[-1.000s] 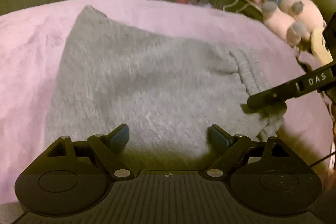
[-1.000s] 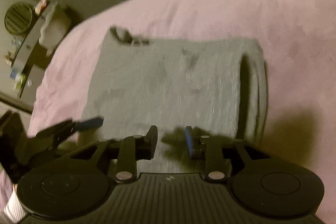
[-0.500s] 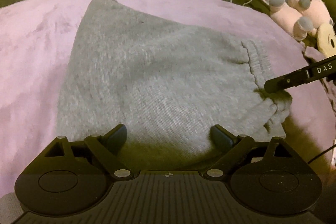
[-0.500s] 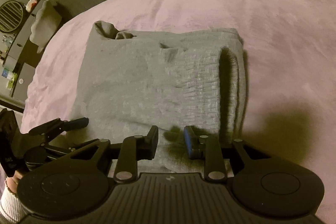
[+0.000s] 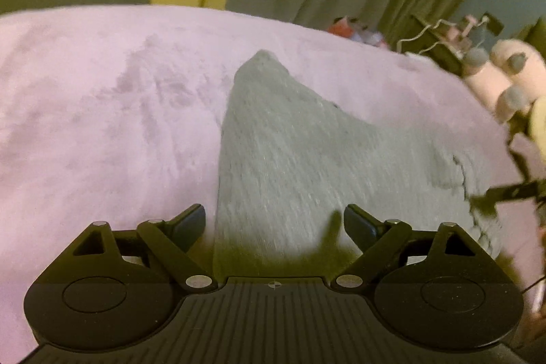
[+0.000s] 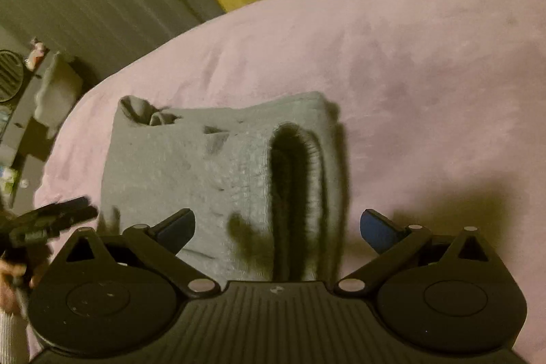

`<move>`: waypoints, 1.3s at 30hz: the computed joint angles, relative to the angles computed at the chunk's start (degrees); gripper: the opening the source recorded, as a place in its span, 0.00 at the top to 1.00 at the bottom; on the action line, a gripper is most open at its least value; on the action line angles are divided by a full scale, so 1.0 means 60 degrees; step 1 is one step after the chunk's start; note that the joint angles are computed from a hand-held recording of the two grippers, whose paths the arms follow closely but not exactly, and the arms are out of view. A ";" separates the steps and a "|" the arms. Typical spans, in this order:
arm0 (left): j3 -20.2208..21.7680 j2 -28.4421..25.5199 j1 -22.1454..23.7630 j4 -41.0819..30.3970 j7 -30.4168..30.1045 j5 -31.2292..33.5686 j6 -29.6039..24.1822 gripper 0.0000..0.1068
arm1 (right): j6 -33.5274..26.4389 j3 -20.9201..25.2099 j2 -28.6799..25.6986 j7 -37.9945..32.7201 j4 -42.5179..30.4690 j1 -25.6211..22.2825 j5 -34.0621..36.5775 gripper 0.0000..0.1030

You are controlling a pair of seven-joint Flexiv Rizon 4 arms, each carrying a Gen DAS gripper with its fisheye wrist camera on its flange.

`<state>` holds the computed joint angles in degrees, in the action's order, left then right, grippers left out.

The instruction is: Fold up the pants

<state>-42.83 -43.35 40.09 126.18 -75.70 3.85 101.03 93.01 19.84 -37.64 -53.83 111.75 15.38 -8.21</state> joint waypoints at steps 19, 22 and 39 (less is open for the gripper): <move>-0.2159 -0.3319 0.1357 -0.2282 0.4123 -0.2130 -0.4883 0.13 | -0.3566 0.4110 -0.3196 -0.4179 -0.3486 -0.3295 0.1824 0.00; -0.1972 -0.3463 0.1004 -0.2737 0.4570 -0.2498 -0.5461 0.14 | -0.4113 0.4643 -0.3621 -0.4803 -0.3968 -0.3552 0.2279 0.00; -0.1194 -0.2389 -0.0561 -0.2193 0.4175 -0.4871 -0.3387 0.58 | -0.4048 0.3888 -0.3707 -0.5795 -0.4889 -0.2673 0.4552 0.22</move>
